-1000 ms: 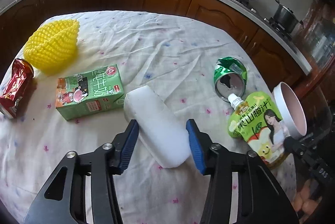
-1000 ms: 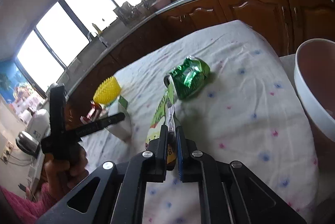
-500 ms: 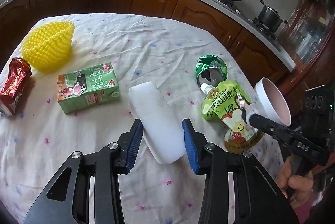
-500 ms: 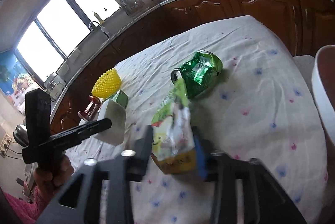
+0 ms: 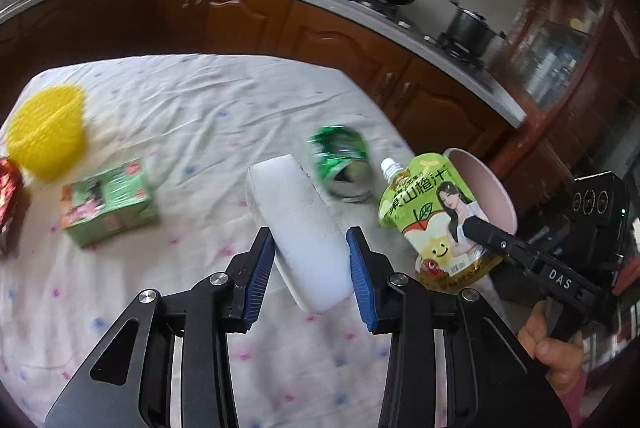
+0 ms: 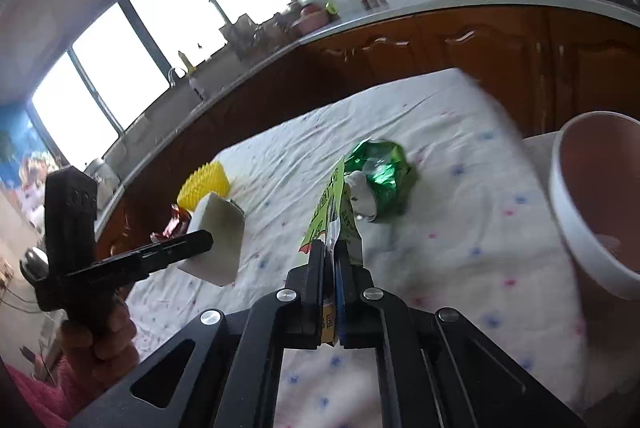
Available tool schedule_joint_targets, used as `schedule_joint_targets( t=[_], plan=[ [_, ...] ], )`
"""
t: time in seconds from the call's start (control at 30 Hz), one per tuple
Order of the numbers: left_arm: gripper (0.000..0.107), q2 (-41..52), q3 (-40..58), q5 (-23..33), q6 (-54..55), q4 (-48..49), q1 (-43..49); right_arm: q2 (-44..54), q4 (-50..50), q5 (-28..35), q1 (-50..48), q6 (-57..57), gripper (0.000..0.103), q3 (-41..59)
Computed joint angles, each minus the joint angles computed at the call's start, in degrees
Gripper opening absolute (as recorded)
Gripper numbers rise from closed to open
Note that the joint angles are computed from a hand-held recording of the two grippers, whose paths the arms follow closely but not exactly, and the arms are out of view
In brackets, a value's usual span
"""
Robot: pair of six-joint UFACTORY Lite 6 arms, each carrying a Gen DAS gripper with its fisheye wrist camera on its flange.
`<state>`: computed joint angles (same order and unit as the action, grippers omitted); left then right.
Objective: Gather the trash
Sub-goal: 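Grasp the green juice pouch with the right tool while the left tool grasps a white sponge, then carry the pouch and sponge over the pink bin and release both inside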
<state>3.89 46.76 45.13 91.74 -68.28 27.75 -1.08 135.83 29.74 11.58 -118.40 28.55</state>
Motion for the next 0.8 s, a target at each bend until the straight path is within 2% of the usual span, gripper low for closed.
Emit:
schedule_joint_targets(
  t=[0.17, 0.4, 0.57, 0.8],
  plan=[
    [0.036, -4.21, -2.32, -0.65, -1.74, -0.6, -6.09, -11.72, -3.94, -1.8, -6.19, 3.18, 0.004, -6.95],
    [0.036, -7.96, -3.37, -3.19, -5.53, -1.85, -17.35, -24.59, -21.65, -1.7, -20.95, 15.96, 0.004, -13.24],
    [0.036, -8.85, -3.03, -5.75, -7.76, -2.8, -24.78, -28.5, -33.84, 1.93, -32.74, 22.95, 0.004, -14.51],
    [0.036, -6.91, 0.18, -9.59, -11.58, -3.99, -34.86, -29.04, -40.24, 6.59, -45.02, 24.13, 0.004, -14.73]
  ],
)
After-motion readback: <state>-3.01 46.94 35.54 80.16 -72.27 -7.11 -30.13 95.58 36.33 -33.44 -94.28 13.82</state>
